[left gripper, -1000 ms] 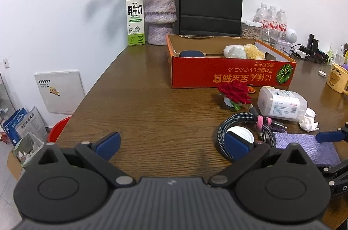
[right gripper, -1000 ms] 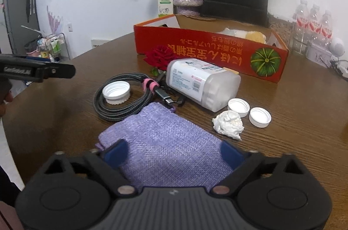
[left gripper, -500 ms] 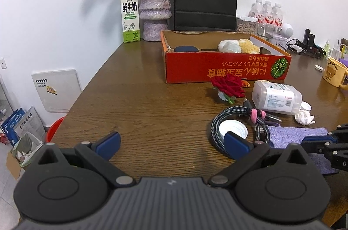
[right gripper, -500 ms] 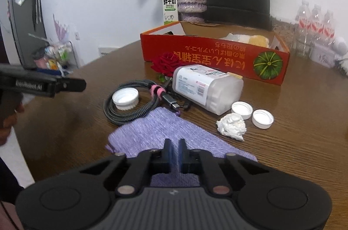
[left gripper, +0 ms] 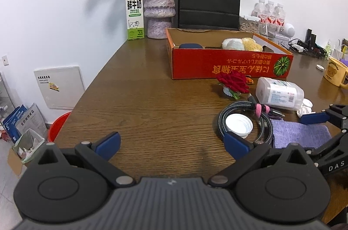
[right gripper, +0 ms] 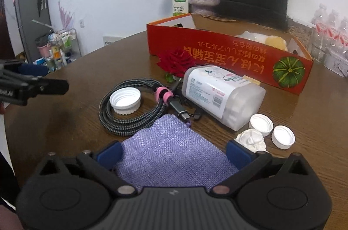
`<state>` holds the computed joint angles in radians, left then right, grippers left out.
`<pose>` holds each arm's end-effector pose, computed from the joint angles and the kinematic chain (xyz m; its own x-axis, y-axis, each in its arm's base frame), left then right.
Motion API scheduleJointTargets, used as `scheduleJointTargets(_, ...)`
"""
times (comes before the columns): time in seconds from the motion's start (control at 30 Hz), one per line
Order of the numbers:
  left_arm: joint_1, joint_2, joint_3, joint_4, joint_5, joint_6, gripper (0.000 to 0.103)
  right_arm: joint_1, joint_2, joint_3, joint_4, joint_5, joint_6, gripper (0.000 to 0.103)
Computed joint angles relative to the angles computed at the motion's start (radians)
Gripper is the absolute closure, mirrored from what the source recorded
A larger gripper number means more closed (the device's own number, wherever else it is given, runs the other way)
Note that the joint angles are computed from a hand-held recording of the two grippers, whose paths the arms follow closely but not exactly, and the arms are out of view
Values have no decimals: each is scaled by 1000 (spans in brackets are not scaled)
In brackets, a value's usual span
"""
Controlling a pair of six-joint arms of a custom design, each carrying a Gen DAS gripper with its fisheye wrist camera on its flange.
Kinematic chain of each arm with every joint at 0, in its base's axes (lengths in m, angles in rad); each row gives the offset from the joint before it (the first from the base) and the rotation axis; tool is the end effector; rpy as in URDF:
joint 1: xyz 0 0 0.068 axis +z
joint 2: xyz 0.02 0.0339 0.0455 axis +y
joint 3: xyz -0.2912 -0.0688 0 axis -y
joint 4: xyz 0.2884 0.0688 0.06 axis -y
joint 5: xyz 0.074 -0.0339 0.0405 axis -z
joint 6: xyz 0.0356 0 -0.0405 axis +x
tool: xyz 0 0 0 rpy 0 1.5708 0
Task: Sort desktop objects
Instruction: 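Grasp the purple cloth with the right gripper and lift it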
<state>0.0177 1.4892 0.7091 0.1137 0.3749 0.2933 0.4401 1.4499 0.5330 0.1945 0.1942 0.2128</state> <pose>0.3279 -0.0072 0.1773 -0.5132 0.2600 -0.8179 0.4384 0.8987 0.0106 0.2650 0.1172 0.1381 -0.6453 -0.0748 -0.7602 -0.1542 0.9875 0.0337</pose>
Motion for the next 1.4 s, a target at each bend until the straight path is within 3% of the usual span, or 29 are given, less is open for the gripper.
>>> scheduleJointTargets(0.07, 0, 5, 3, 3, 8, 6, 0, 14, -19, -20, 16, 5, 1, 27)
scheduleJointTargets(0.13, -3, 13, 9, 4, 19, 8, 0, 27, -42, -31, 13, 8, 13, 62)
scheduleJointTargets(0.2, -8, 23, 14, 5, 29, 4, 0, 27, -61, -43, 14, 8, 40, 86)
scheduleJointTargets(0.23, -13, 28, 17, 1, 34, 3, 0, 19, -66, -47, 14, 1, 60, 90)
scheduleJointTargets(0.57, -123, 54, 56, -32, 47, 15, 0, -34, -290, -121, -54, 29, 105, 92)
scheduleJointTargets(0.77, -216, 129, 135, -92, 6, 3, 0, -119, -370, -149, -51, 20, 86, 92)
scheduleJointTargets(1.13, -336, 268, 230, -100, -148, 15, 0, -248, -335, -166, 50, -94, 59, 92)
scheduleJointTargets(1.23, -325, 288, 239, -88, -117, -18, 0, -259, -321, -176, 84, -117, 61, 92)
scheduleJointTargets(1.3, -325, 281, 227, -67, -116, -25, 13, -267, -319, -182, 97, -129, 61, 92)
scheduleJointTargets(1.4, -326, 261, 218, -80, -114, -20, 14, -278, -318, -190, 113, -144, 62, 91)
